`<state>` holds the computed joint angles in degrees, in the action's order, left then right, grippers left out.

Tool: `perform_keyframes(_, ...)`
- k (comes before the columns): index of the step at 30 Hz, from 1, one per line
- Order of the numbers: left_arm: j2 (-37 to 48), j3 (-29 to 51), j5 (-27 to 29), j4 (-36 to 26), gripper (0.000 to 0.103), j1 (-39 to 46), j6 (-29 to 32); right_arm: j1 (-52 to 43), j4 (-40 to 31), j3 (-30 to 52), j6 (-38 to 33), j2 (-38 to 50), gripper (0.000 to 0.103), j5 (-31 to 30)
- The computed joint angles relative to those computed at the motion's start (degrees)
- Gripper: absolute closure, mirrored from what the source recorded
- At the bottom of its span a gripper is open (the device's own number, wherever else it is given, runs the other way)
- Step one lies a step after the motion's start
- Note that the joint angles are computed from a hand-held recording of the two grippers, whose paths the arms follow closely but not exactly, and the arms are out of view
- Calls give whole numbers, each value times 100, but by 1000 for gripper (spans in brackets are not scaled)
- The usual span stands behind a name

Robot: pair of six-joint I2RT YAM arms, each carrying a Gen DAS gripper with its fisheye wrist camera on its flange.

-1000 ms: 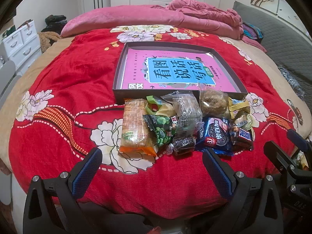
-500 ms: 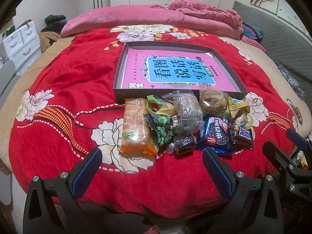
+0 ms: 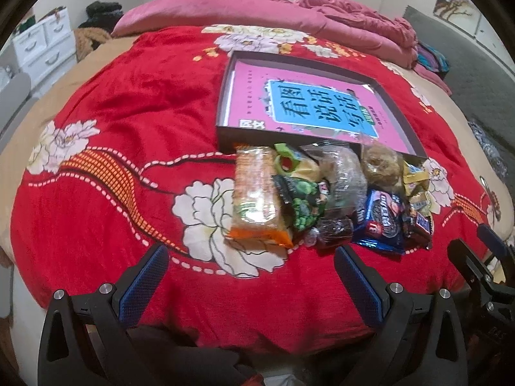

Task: Organize snacks
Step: 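Grasp the orange biscuit pack with the left tool while the right tool grasps the Snickers bar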

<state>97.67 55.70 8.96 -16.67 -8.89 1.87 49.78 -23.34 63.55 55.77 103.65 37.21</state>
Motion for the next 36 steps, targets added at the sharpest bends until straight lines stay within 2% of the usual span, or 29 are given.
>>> perform_keyframes(10, 368, 354, 202, -229, 1, 237, -162, -247, 123, -68, 75, 72, 0, -272)
perform_keyframes(17, 866, 797, 15, -326, 1, 211, -243, -428, 180, -67, -2, 185, 0, -498)
perform_keyframes(21, 978, 858, -219, -252, 1, 108, -152, -529, 202, 39, -230, 337, 0, -722)
perform_keyframes(27, 1044, 918, -174, -279, 1, 142, -117, -533, 83, 385, -809, 669, 1, -727)
perform_keyframes(31, 1059, 921, -148, -235, 1, 191, -115, -618, -19, 660, -1143, 951, 8, -865)
perform_keyframes(33, 1061, 923, -139, -212, 2, 199, -105, -691, -11, 702, -1200, 1021, 16, -1010)
perform_keyframes(36, 1076, 945, -137, -178, 5, 204, -83, -791, 216, 609, -1274, 1030, 21, -1231)
